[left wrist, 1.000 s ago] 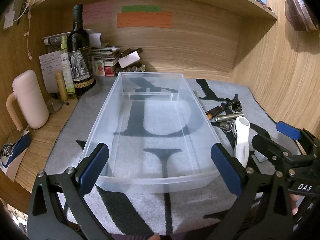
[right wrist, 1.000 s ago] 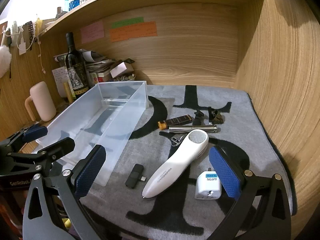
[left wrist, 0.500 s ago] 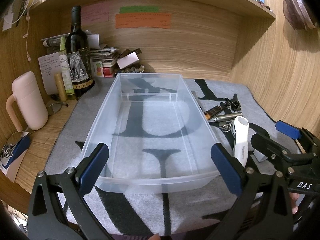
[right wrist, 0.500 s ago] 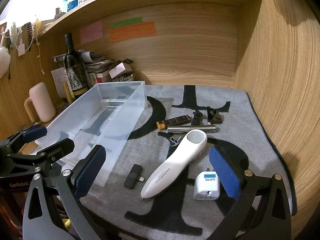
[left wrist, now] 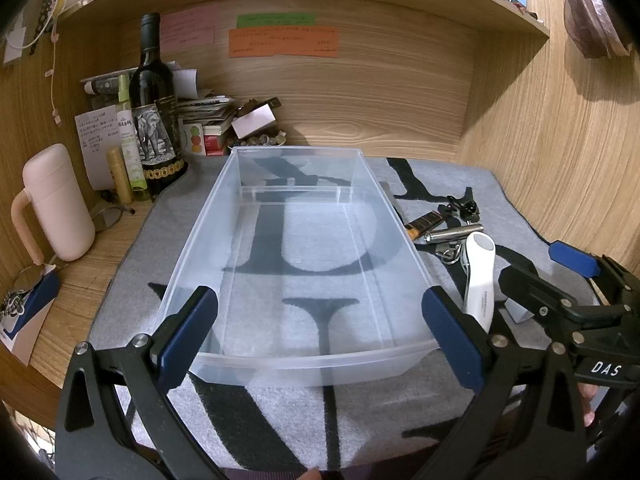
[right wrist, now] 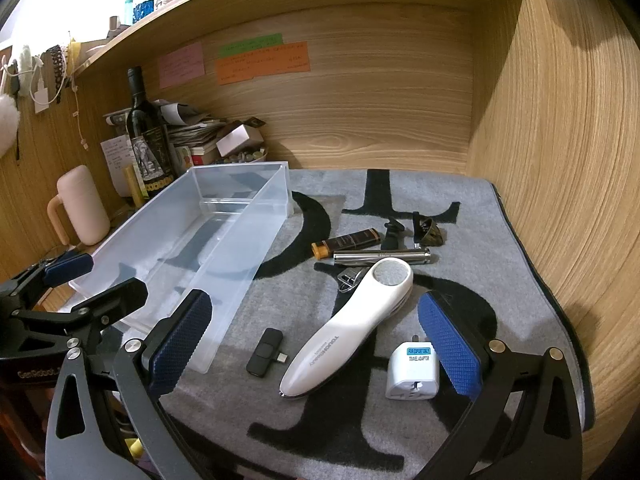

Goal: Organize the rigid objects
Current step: 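Grasp the clear box wall with the left gripper while the right grasps the white device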

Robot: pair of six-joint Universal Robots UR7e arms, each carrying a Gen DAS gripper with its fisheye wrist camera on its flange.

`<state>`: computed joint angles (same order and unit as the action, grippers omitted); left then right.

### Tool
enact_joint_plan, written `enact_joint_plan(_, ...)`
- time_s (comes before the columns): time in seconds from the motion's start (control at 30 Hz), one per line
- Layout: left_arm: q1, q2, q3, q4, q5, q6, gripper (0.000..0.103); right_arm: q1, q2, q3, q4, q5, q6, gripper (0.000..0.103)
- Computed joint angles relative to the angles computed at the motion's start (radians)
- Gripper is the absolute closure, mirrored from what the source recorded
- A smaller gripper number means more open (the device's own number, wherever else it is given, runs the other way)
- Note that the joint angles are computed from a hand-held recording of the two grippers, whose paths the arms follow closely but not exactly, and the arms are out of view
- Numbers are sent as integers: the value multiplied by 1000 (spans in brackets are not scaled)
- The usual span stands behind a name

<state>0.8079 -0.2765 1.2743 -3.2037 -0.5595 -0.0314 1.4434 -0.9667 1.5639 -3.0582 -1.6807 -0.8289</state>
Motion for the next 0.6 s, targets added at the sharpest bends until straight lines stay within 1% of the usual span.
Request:
enact_joint_plan(0.23, -3, 0, -12, 16, -1, 0, 0, -4, 0, -5, 0, 6, 2, 0)
enact_joint_plan(0.47, 10, -39, -25, 63, -11, 12, 0, -11, 14, -39, 23, 28, 4, 0)
enact_joint_plan(0.53, 16, -55, -30, 95, -6, -1, 8, -11, 21, -54, 35, 30, 9, 0)
enact_joint_plan(0.57, 20, -63, -32, 119, -2, -15, 18, -11, 25, -64, 46, 30, 13, 0)
enact_joint_plan(0.6, 25, -71, -40, 159, 1, -36, 24, -10, 31, -76, 57, 26, 15, 1)
